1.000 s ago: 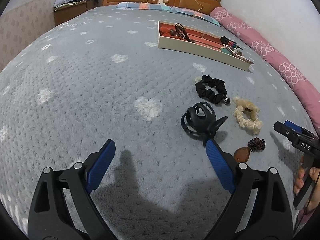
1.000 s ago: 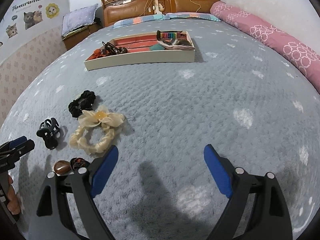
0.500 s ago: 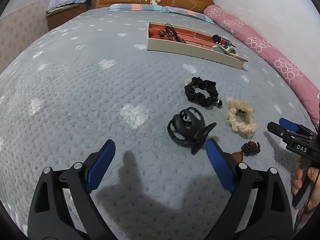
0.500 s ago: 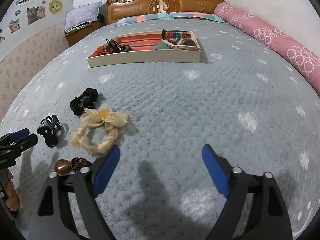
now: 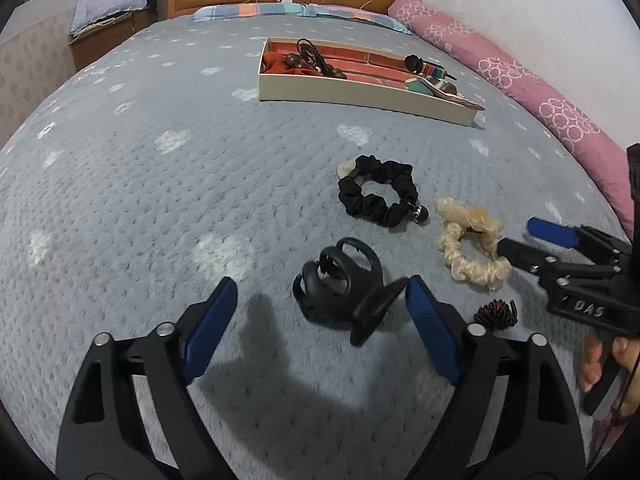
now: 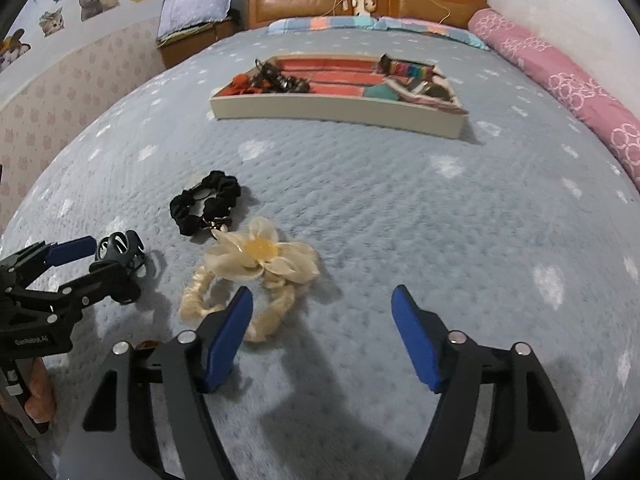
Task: Organize jewelry
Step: 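Grasp the black claw clip with the left tool while the right tool grasps the cream flower scrunchie, then carry claw clip and flower scrunchie into the tray and open both tools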
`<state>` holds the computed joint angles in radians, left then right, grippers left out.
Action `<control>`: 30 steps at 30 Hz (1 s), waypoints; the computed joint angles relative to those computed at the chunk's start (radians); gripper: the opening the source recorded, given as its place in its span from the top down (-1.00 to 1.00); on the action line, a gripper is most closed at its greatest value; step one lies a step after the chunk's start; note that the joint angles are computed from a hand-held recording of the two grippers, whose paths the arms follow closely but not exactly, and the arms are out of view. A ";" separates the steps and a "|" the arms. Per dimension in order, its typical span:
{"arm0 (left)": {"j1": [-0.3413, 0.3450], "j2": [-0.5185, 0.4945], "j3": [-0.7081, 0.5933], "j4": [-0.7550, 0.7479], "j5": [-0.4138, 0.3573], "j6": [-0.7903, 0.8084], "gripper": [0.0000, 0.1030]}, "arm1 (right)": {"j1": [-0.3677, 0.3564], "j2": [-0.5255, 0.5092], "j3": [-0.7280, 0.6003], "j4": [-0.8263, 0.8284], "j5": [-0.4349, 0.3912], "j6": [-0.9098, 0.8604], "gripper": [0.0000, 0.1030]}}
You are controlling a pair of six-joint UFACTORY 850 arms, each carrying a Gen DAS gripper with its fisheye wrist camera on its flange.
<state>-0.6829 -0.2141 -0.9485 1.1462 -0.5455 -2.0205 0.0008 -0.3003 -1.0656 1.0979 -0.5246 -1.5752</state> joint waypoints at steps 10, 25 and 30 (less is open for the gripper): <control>0.030 -0.028 -0.021 -0.015 0.073 0.074 0.04 | 0.012 -0.041 -0.042 -0.036 0.012 0.041 0.49; 0.108 0.033 -0.014 0.029 0.084 0.063 0.05 | -0.025 -0.122 -0.251 -0.004 -0.073 0.078 0.71; 0.179 0.037 -0.083 0.037 0.086 0.123 0.05 | -0.004 -0.168 -0.377 0.019 -0.087 0.086 0.72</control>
<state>-0.5043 -0.1772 -1.0310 1.1836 -0.4595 -1.8974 -0.0036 -0.4679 -1.4423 1.1164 -0.6121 -1.4888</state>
